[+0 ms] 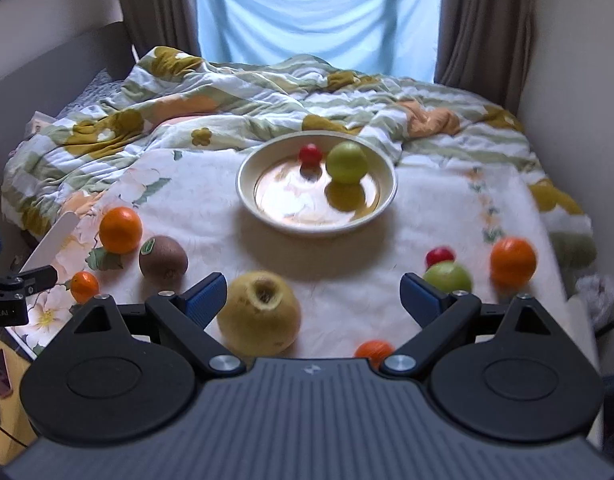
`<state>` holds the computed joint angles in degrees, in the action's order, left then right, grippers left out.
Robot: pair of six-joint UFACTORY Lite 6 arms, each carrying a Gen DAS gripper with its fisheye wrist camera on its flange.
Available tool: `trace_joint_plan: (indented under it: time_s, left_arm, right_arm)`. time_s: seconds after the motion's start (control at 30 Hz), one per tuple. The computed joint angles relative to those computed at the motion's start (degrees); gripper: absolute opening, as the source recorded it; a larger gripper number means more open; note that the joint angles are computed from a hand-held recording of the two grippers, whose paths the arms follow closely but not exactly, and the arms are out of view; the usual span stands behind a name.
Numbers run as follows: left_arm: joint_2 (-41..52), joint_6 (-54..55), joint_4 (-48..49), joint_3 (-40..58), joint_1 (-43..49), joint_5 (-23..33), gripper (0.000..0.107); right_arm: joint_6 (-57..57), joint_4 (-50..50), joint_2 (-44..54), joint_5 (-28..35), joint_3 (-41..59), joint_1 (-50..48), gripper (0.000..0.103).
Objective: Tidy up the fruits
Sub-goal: 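Grasp the small tangerine with the left tool while the right tool grasps the yellow pear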
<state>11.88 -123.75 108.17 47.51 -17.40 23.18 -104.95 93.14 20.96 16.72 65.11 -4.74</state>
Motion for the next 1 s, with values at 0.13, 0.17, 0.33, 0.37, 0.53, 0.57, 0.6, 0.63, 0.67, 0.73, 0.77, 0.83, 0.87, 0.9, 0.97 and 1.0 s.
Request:
trace_joint_plan:
  time_s: [0.13, 0.17, 0.33, 0.37, 0.53, 0.57, 0.6, 0.63, 0.67, 0.73, 0.77, 0.83, 0.87, 0.9, 0.97, 1.0]
  left_arm:
    - [3.7, -8.4, 10.1, 0.3, 2.2, -1.1, 0.086]
    - [4.7, -9.7, 11.7, 0.6, 2.6, -1.4, 0.082]
    - [8.5, -17.0, 19.6, 2.1, 4.4, -2.8, 0.071]
    - [9.0, -18.1, 20.6, 2.3, 4.7, -3.0, 0.068]
    - [11.5, -21.7, 24.1, 4.1, 5.7, -4.6, 0.049]
    - [12.0, -23.4, 26.2, 4.6, 6.3, -5.3, 0.044]
    - [12.1, -26.9, 29.7, 4.8, 6.9, -6.3, 0.041]
    - [12.2, -28.2, 30.7, 4.8, 7.0, -6.3, 0.041]
    - [12.3, -27.2, 29.9, 5.0, 6.8, -6.4, 0.041]
    - [12.2, -26.0, 29.0, 5.0, 6.7, -6.4, 0.041]
    - [12.1, -26.0, 29.0, 4.9, 6.6, -6.4, 0.041]
    - [11.8, -26.1, 29.2, 4.7, 6.8, -6.7, 0.041]
    - [11.5, -26.1, 29.2, 4.4, 6.8, -6.8, 0.041]
    - [11.4, -26.1, 29.2, 4.2, 6.8, -6.9, 0.041]
    - [10.8, -26.3, 29.4, 3.6, 6.8, -7.0, 0.041]
    - [10.6, -26.3, 29.4, 3.5, 6.9, -7.0, 0.041]
  right_arm:
    - [-16.7, 18.1, 2.1, -1.2, -2.7, 2.4, 0.103]
    - [-21.1, 22.8, 2.6, -1.3, -3.2, 3.0, 0.103]
    - [-34.3, 36.9, 6.3, -1.4, -2.8, 5.4, 0.103]
    - [-35.7, 38.5, 7.2, -1.6, -2.3, 5.8, 0.103]
    - [-40.9, 44.3, 9.9, -1.8, -1.2, 7.0, 0.103]
    - [-40.4, 43.8, 10.4, -1.7, -0.9, 7.1, 0.103]
    - [-39.8, 43.3, 10.8, -1.7, -0.6, 7.1, 0.103]
    - [-39.8, 43.3, 11.1, -1.7, -0.4, 7.2, 0.103]
    - [-39.6, 43.1, 11.4, -1.8, 0.0, 7.3, 0.103]
    - [-39.6, 43.1, 11.8, -1.9, 0.3, 7.5, 0.103]
    - [-38.9, 42.5, 12.1, -2.0, 0.7, 7.5, 0.103]
    - [-37.7, 41.4, 12.6, -2.3, 1.3, 7.6, 0.103]
    - [-37.2, 40.9, 13.0, -2.3, 1.6, 7.5, 0.103]
    - [-36.3, 40.1, 13.4, -2.4, 2.2, 7.6, 0.103]
    - [-35.8, 39.6, 14.4, -2.7, 3.2, 7.9, 0.103]
    - [-36.0, 40.0, 15.0, -2.9, 3.9, 8.1, 0.103]
